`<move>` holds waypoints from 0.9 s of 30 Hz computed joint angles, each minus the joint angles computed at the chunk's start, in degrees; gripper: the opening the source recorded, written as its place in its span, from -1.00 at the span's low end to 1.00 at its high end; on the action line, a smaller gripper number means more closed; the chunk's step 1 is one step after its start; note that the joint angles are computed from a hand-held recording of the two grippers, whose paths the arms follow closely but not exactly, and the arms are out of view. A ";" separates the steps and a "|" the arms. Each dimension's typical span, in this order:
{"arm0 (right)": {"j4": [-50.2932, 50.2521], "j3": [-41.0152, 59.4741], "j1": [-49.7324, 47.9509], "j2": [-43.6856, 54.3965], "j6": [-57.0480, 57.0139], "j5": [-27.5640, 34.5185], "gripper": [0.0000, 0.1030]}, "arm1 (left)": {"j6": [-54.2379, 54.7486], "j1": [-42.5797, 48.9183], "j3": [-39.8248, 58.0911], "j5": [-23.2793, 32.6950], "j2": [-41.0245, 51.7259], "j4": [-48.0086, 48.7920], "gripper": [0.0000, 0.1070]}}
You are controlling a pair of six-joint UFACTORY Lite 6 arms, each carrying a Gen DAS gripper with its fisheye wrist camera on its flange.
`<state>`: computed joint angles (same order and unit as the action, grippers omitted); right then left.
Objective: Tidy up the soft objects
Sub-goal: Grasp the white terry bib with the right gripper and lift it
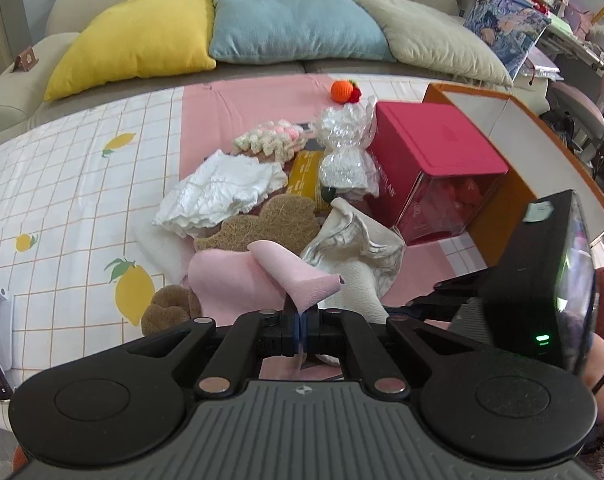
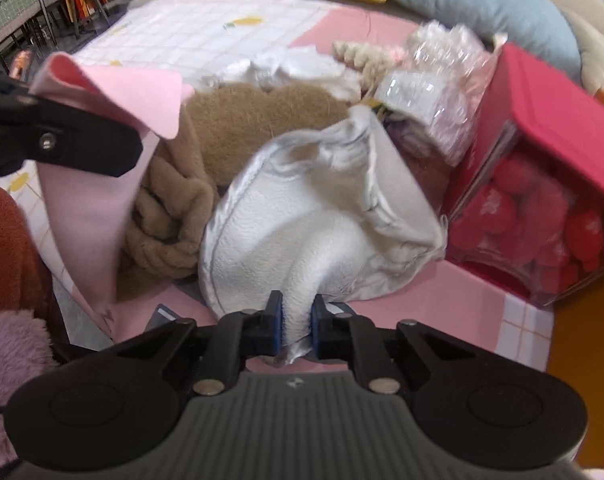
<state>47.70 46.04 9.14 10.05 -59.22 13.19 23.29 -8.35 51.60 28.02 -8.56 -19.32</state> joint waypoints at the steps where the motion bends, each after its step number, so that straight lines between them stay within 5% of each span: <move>1: 0.85 -1.05 -0.98 -2.28 -1.09 1.03 -0.78 | 0.30 0.04 -0.50 -0.10 -0.99 -0.41 -0.97; 11: 4.43 -6.73 -13.19 -23.45 -6.83 11.79 -0.78 | -2.91 -2.99 -2.70 -0.37 -8.72 0.19 -0.98; 16: 5.26 -6.45 -25.46 -30.85 -9.25 22.36 -0.78 | -5.81 -5.77 -0.44 1.00 -11.39 1.48 -0.98; 21: 6.09 -2.55 -39.78 -32.71 -13.56 32.60 -0.77 | -10.52 -12.54 4.74 0.61 -9.29 4.96 -0.97; 27: 5.44 4.29 -49.69 -26.75 -15.62 33.40 -0.77 | -11.61 -20.22 12.74 -1.37 -1.53 6.51 -0.97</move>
<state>53.14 50.33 -40.55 -16.70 -74.85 46.59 11.68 -28.57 64.34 26.64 -10.08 -12.81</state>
